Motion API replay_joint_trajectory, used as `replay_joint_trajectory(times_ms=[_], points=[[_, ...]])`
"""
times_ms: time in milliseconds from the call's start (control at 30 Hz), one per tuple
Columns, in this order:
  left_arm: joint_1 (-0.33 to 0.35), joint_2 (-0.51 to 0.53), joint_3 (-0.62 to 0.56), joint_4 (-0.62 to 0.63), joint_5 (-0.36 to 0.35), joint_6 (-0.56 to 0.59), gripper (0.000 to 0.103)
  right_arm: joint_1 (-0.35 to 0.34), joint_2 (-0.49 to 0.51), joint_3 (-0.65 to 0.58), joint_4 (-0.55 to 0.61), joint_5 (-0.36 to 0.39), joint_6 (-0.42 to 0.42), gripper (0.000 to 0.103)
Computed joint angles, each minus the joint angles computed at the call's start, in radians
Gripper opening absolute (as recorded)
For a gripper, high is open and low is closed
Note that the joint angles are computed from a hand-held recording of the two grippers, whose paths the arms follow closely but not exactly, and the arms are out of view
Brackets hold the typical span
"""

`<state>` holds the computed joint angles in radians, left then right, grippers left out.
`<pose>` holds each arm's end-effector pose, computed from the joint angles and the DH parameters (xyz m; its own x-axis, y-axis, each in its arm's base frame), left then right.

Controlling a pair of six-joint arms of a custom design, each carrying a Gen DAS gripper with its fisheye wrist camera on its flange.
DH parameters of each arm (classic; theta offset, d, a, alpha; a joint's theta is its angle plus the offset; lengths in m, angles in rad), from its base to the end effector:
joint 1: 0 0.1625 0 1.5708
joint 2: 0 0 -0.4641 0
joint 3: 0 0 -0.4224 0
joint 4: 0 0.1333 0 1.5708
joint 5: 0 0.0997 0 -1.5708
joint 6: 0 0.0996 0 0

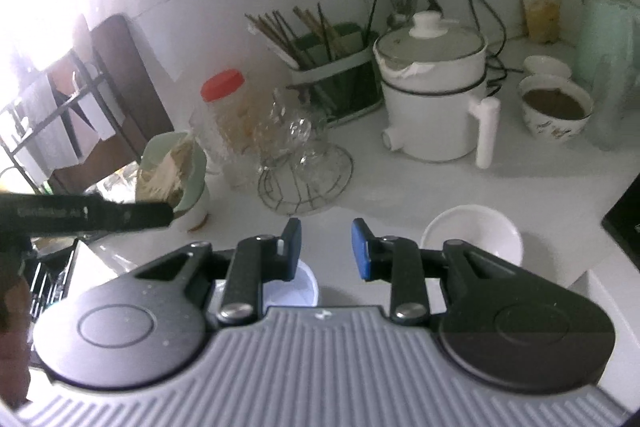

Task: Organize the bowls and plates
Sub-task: 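Open both grippers and release the nested blue bowl, then move both grippers toward the white ceramic bowl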

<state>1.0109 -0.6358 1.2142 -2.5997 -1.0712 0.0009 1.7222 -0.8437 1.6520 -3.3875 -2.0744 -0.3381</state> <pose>-0.3007 -0.8205 0.1719 -0.8541 0.2901 -0.4317 0.4789 0.7625 -0.4350 0.1939 -0.7060 0.2416 -0.8482 0.0813 0.5234 -0.3835 0.5873 -0.7127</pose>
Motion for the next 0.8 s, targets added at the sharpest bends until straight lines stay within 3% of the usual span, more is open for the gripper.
replay_joint_trajectory(times_ms=[167, 233, 300, 533, 667, 800], points=[[-0.010, -0.017, 0.044, -0.027, 0.012, -0.009, 0.053, 0.008, -0.026, 0.034, -0.053, -0.005, -0.040, 0.031], [-0.019, -0.021, 0.070, -0.061, 0.041, 0.009, 0.063, 0.008, -0.029, 0.044, -0.078, -0.007, -0.061, 0.031], [-0.025, -0.026, 0.094, -0.086, 0.048, 0.009, 0.067, 0.004, -0.033, 0.053, -0.086, -0.011, -0.062, 0.031], [-0.037, -0.010, 0.093, -0.107, 0.072, 0.030, 0.070, -0.011, -0.038, 0.066, -0.141, 0.003, -0.078, 0.031], [-0.042, 0.014, 0.074, -0.127, 0.084, 0.023, 0.070, -0.012, -0.025, 0.060, -0.218, -0.044, -0.171, 0.031], [-0.047, 0.044, 0.040, -0.097, 0.080, 0.021, 0.070, -0.030, -0.036, 0.071, -0.235, -0.042, -0.178, 0.031]])
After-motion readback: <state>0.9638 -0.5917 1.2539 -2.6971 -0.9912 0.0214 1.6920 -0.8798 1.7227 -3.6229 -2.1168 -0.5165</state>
